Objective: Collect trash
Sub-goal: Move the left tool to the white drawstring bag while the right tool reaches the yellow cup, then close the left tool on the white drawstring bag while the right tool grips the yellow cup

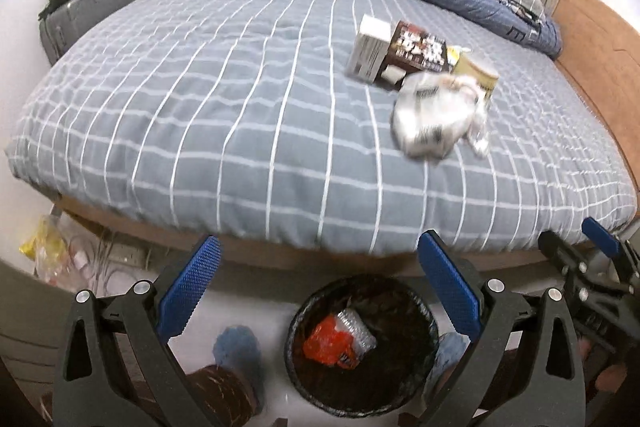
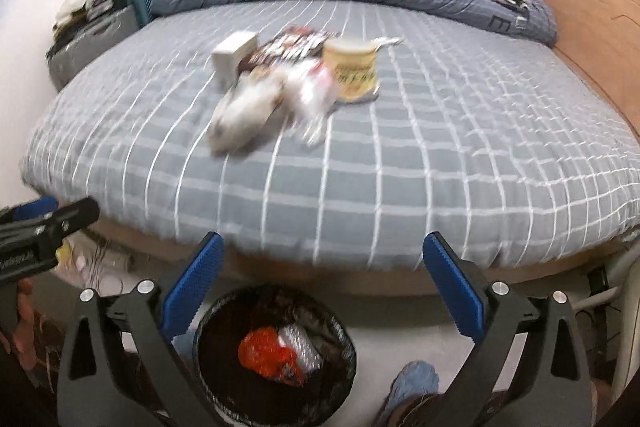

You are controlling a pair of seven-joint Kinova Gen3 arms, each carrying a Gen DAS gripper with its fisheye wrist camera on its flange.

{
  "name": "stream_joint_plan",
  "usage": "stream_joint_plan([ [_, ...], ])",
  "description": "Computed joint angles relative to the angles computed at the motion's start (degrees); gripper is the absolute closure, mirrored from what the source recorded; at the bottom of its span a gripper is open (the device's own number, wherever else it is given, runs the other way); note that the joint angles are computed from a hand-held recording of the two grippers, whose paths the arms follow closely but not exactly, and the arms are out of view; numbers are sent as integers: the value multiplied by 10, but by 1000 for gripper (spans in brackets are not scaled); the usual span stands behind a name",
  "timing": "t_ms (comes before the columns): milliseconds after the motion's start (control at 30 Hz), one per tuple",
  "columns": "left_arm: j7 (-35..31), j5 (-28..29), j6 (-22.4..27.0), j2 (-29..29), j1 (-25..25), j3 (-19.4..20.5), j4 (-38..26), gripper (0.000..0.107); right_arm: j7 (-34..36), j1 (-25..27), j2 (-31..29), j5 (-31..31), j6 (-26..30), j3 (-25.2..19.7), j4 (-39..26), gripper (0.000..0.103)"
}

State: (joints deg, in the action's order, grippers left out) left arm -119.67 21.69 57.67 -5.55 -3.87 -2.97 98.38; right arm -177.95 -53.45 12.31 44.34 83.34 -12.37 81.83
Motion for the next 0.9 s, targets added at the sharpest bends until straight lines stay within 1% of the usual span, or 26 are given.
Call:
stream_joint_plan([
  [100,14,-2,5,16,6,10,-25,10,31,23,-8,2,-21,8,-3,8],
  [333,54,-25,-9,59,33,44,-84,10,133,66,11,25,-32,34,-45,8],
  [500,76,-44,-4,103,57,66,-128,10,182,107,20,18,-68,58,-55,8],
  [667,93,-71,-3,149,85,85,-164,10,224,156,35,-2,-122,80,-65,9],
  [800,99,-75,1,176,95,92,-183,10,254,190,51,-39,-165,94,-76,11],
  [900,102,-74,11,196,97,96,-199,10,273,202,64,-59,-183,103,-85,12],
])
